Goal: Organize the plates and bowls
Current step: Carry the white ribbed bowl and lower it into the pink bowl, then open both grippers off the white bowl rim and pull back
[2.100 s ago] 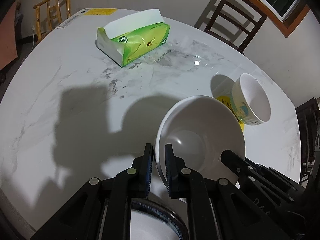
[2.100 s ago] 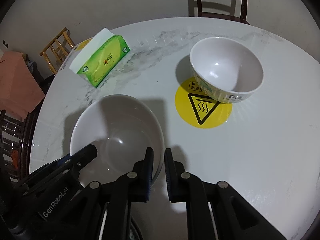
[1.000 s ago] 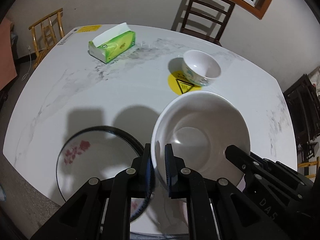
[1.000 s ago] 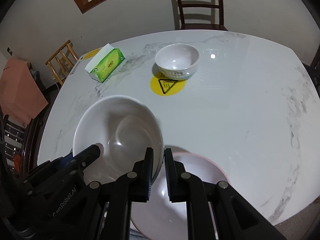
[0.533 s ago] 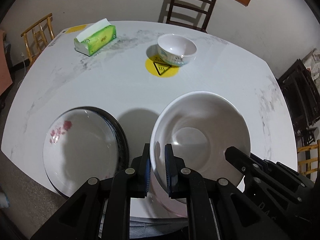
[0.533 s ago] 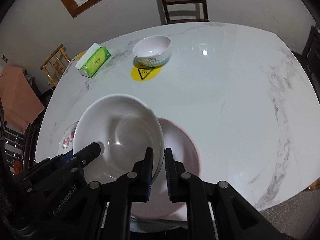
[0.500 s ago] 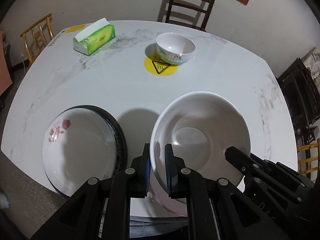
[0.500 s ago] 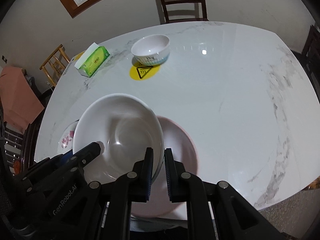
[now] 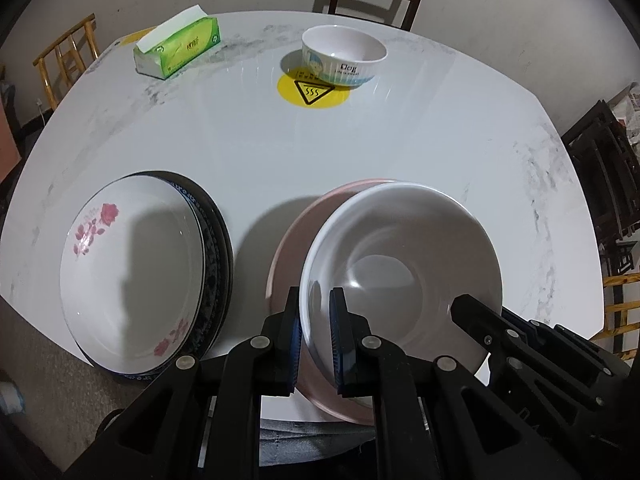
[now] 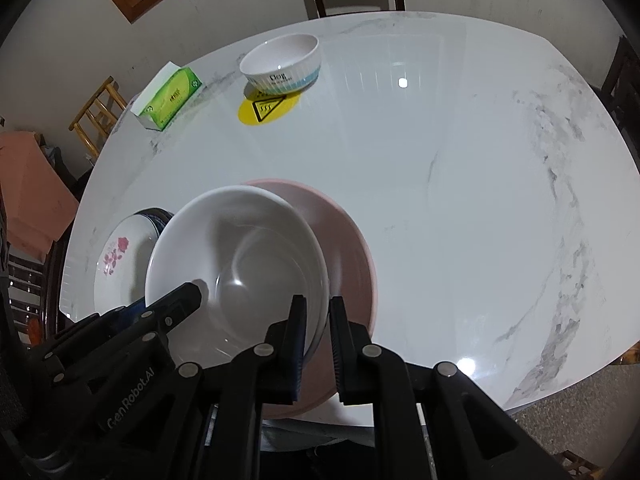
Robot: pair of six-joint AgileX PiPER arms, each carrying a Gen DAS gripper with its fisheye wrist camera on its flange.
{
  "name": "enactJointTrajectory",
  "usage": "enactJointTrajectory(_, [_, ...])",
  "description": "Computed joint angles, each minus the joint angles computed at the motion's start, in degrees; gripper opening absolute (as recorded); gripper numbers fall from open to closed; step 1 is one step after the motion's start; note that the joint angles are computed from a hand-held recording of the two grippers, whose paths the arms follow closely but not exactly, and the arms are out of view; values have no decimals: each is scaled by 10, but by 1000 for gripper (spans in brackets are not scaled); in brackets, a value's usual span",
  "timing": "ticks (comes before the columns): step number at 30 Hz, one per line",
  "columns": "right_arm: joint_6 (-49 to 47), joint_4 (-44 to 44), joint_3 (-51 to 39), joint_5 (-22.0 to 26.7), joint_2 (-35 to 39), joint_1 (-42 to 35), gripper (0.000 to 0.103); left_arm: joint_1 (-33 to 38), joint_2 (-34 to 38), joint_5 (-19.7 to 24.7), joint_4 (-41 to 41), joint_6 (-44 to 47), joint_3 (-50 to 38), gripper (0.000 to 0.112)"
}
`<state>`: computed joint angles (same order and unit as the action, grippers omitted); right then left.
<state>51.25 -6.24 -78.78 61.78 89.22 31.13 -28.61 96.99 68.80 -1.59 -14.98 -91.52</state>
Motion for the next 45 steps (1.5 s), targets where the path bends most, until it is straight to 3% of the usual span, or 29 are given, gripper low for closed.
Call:
enactJointTrajectory(20, [-11,-16,-17,11,24,1,15,4,24,-8,-12,1,2,10])
enactJointTrajectory(45, [-17,-11,-12,5,19,-1,21,19,29,-4,-43,24,4,19])
